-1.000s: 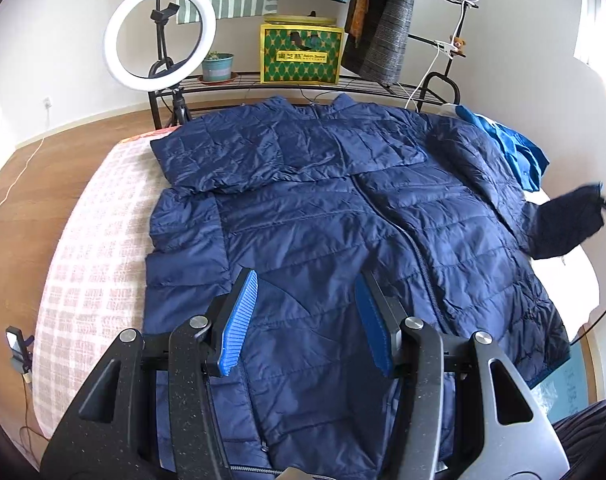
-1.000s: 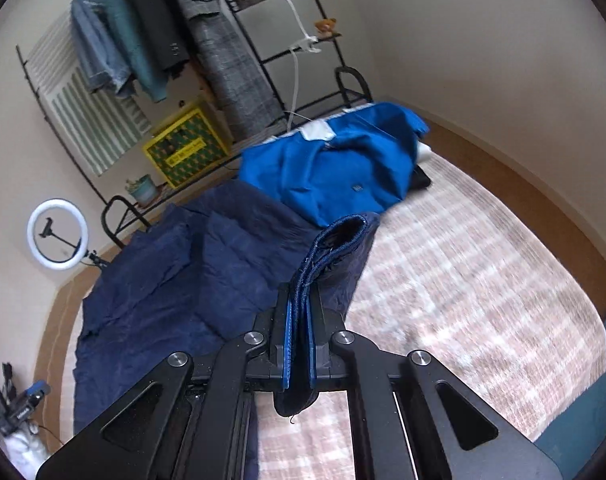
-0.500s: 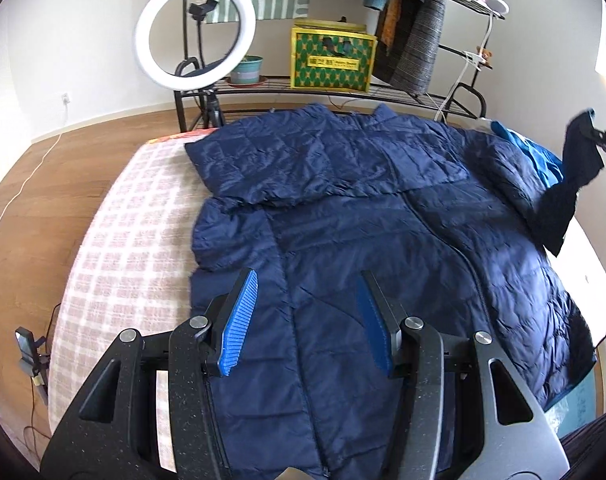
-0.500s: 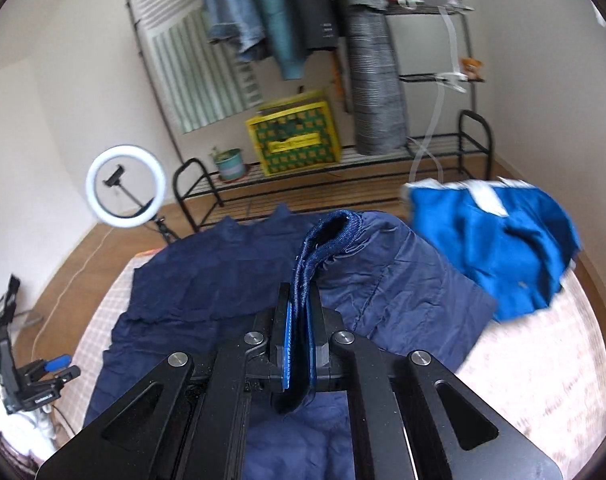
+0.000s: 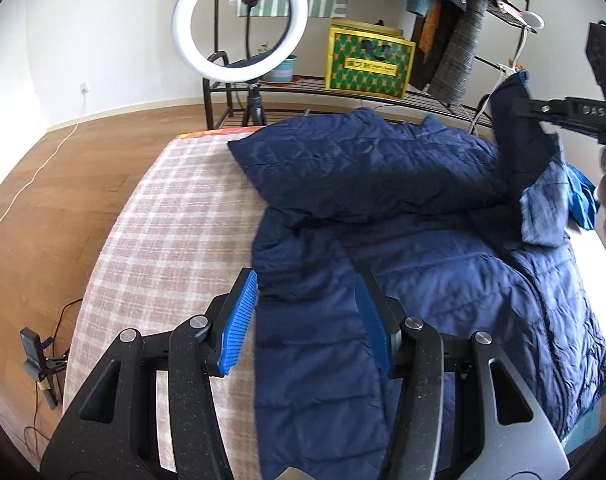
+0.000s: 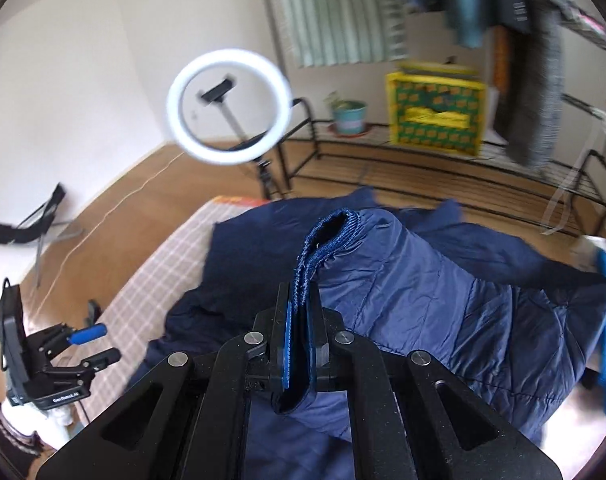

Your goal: Fold large clothes

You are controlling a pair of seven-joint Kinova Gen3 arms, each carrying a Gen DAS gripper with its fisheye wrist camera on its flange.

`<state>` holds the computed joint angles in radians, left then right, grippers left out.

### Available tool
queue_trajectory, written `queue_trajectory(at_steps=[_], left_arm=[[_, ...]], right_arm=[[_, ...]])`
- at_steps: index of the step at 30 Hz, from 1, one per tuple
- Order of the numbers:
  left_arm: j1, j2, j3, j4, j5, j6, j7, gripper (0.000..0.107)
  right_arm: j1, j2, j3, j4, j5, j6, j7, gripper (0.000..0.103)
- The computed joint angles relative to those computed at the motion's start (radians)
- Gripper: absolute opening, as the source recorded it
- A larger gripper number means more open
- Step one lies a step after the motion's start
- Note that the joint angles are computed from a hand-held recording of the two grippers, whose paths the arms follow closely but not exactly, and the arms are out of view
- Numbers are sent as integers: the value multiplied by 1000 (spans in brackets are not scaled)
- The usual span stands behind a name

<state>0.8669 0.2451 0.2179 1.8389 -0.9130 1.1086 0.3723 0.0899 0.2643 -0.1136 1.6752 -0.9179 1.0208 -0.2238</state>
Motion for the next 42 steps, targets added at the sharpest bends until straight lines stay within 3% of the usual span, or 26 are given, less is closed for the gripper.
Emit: queue_trajectory(at_steps=[6, 12, 14, 15, 16, 19, 23, 27, 30, 34, 38, 42], left_arm=[[-53, -9, -20, 49, -9, -67, -12, 53], [-102, -9, -41, 68, -31, -160, -11, 53], [-120, -10, -50, 71, -41, -205, -11, 53], [-127, -8, -54, 68, -46, -223, -13, 53], [-131, -7, -57, 66, -52, -238, -14, 53], [-164, -13, -71, 66, -56, -334, -31, 53], [-222, 21, -89, 14, 18, -414, -158, 53], [-268, 69, -116, -42, 118, -482, -289, 53], [-297, 118, -127, -100, 191, -482, -394, 53], [-351, 162, -141, -132, 303, -546, -486, 53], [-337, 192, -181, -155, 355, -558, -530, 53], [-314, 224, -207, -192, 403, -534, -603, 30]], right_arm=[[-102, 92, -73, 2, 11, -69, -13, 5], [-102, 144, -96, -26, 32, -51, -25, 10], [-97, 161, -96, -51, 40, -37, -44, 27], [-87, 168, -99, -58, 35, -32, -45, 46], [-71, 179, -104, -68, 21, -15, -43, 55], [-31, 202, -101, -107, 16, 53, -55, 54], [26, 204, -74, -149, 41, 101, -42, 54], [101, 220, -26, -214, 66, 82, -48, 54], [140, 275, 13, -302, 108, 27, -120, 54], [139, 365, 48, -426, 197, -34, -249, 55], [135, 436, 37, -506, 262, -61, -326, 55], [127, 482, -3, -562, 314, -64, -374, 55]])
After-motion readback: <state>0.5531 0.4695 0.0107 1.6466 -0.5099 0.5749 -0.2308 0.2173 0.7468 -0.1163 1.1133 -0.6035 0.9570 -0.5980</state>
